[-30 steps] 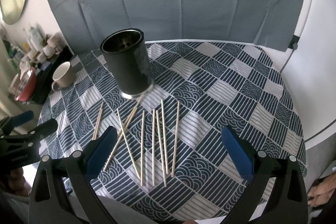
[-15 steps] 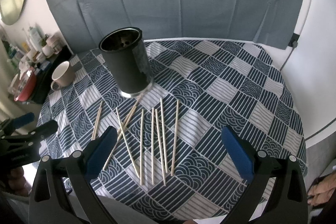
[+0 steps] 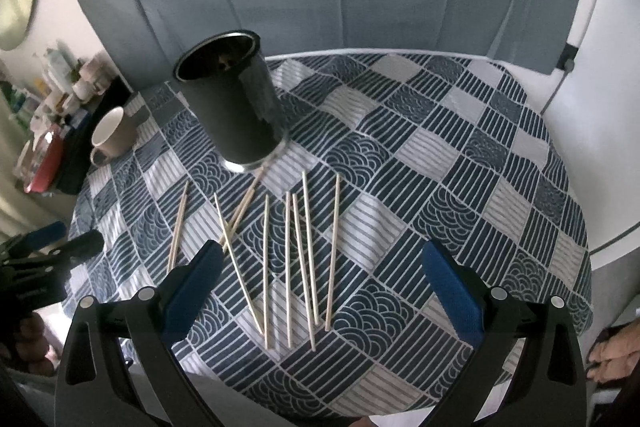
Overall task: Organize utensils
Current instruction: 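Lower the left tool onto a wooden stick and close it while the right tool grasps another stick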
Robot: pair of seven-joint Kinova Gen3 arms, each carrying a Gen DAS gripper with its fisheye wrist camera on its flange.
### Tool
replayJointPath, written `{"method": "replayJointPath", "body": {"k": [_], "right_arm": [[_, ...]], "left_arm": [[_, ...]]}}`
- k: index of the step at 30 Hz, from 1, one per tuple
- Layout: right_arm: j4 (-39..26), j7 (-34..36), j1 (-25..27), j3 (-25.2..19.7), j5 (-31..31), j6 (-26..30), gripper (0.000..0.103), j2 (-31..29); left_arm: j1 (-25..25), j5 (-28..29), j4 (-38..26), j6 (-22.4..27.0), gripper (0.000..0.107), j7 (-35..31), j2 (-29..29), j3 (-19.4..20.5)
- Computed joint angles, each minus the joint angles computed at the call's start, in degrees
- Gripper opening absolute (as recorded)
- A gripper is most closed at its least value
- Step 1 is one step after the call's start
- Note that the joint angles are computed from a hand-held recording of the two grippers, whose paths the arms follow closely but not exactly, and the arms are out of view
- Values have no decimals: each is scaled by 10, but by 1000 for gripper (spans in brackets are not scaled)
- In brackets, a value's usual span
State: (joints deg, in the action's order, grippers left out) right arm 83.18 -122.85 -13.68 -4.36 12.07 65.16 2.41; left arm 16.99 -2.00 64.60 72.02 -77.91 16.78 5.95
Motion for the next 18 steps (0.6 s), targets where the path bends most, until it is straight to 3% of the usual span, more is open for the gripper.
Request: {"method": "replayJointPath", "body": {"k": [6, 11, 18], "right_arm": [[-12, 41, 11, 8, -35, 4, 95, 25], [-24, 68, 18, 15, -54, 6, 95, 56], [-27, 87, 25, 27, -49, 12, 95, 98]], "left_arm": [[-19, 28, -33, 40, 97, -18, 36, 0], [-16, 14, -48, 50, 97, -16, 61, -10], [-23, 19, -72, 87, 97, -9, 110, -15]]}}
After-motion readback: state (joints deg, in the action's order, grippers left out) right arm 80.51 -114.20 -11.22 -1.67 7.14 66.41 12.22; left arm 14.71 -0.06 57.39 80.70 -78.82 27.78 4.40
